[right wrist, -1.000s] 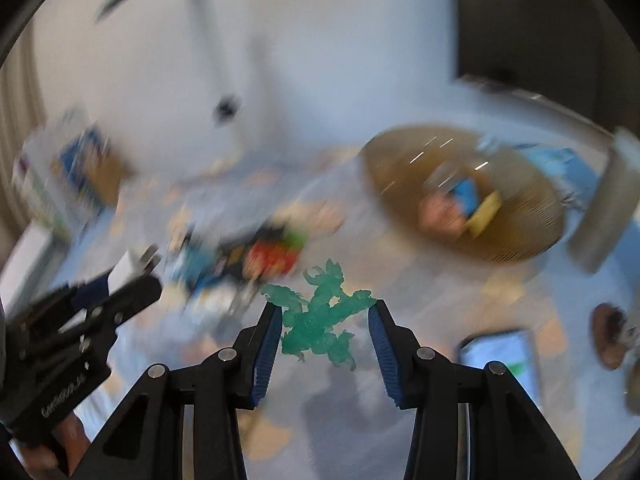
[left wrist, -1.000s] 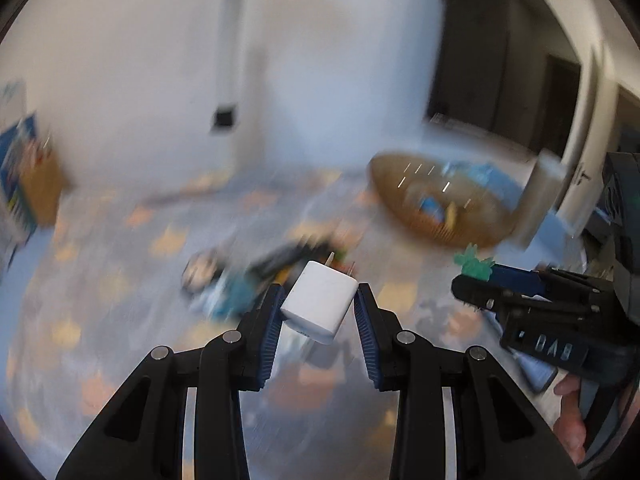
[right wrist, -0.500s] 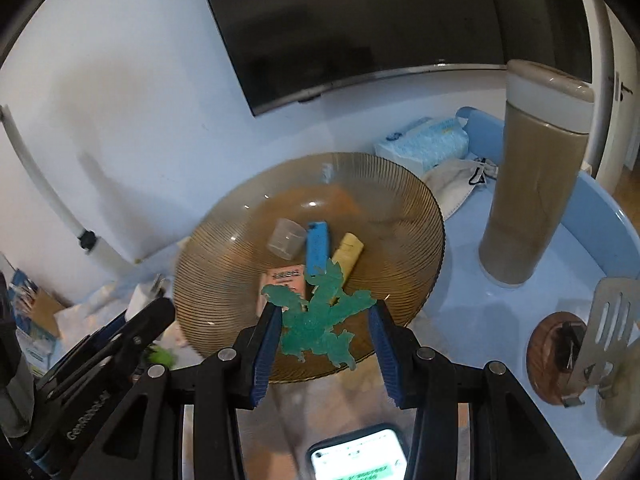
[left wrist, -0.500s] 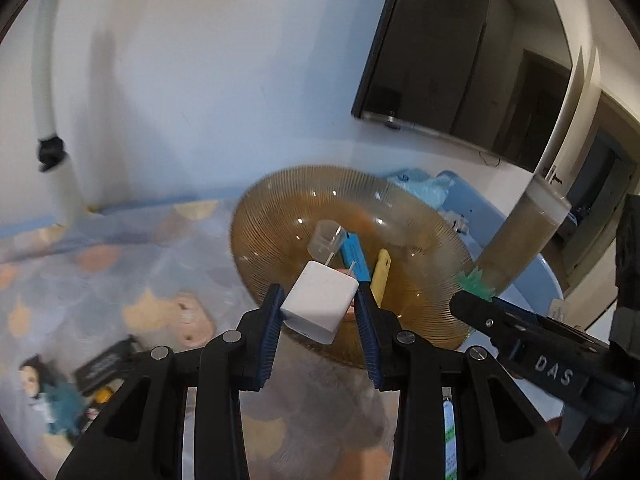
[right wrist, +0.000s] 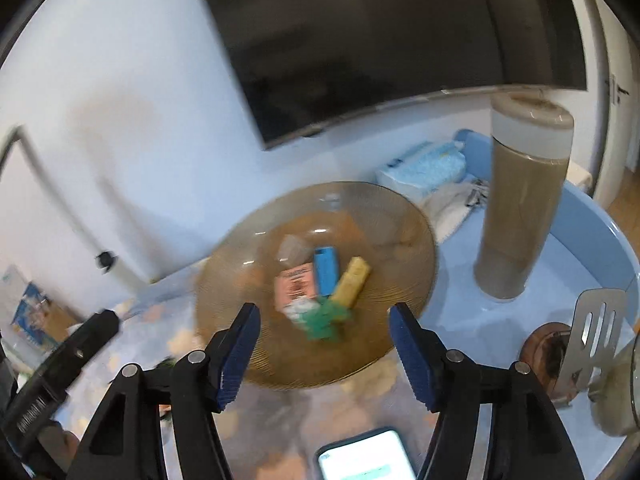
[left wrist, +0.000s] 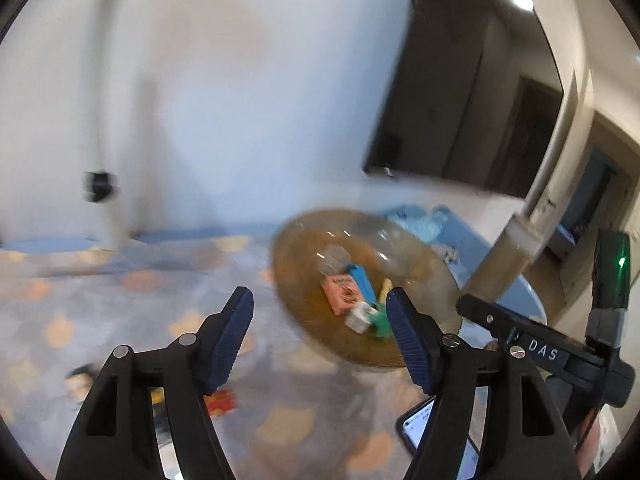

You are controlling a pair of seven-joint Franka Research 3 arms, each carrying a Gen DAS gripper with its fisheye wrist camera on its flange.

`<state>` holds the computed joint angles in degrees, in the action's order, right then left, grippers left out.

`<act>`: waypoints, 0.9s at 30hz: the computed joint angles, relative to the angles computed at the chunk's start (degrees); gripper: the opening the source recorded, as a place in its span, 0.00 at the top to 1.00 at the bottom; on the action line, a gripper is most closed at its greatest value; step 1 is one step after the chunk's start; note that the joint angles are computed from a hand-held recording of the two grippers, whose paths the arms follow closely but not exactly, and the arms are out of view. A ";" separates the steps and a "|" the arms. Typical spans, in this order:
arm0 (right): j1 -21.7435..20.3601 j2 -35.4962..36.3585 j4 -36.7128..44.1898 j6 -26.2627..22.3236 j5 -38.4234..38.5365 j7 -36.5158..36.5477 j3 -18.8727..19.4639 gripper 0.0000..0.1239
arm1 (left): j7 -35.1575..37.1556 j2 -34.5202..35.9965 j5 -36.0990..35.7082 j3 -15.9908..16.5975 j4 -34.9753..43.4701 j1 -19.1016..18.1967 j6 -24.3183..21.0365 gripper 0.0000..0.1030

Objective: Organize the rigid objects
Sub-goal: 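Carry the charger and green toy into the amber bowl and release, then grasp the black-haired figurine with the left tool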

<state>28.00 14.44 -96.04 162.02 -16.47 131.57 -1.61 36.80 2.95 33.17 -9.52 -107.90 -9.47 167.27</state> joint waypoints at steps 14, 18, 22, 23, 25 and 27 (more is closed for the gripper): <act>6.42 4.14 -1.78 -0.07 8.85 -19.37 8.42 0.47 | -19.12 -30.89 9.72 -2.76 -34.85 11.84 -6.73 0.22; 10.91 6.08 -2.16 1.01 5.24 -18.93 4.63 0.47 | -20.65 -27.95 10.92 -5.79 -37.28 15.14 -6.41 0.22; 12.71 6.94 -2.19 1.33 3.10 -18.48 2.97 0.47 | -21.83 -27.12 12.07 -6.60 -37.39 15.33 -7.47 0.22; 13.07 7.14 -1.86 1.17 2.70 -17.96 2.47 0.47 | -22.59 -27.25 12.94 -6.76 -37.50 15.63 -7.04 0.22; 12.82 7.50 -1.31 0.52 3.28 -18.05 2.70 0.47 | -21.96 -26.90 12.02 -5.90 -37.45 14.70 -7.18 0.22; 11.86 8.16 -0.34 -0.72 5.04 -19.33 3.76 0.47 | -19.73 -26.25 10.02 -4.31 -37.56 13.39 -6.72 0.22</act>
<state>39.86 22.60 -96.38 161.30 -11.43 112.24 2.14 17.08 -23.30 43.19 -13.83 -145.46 3.92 160.55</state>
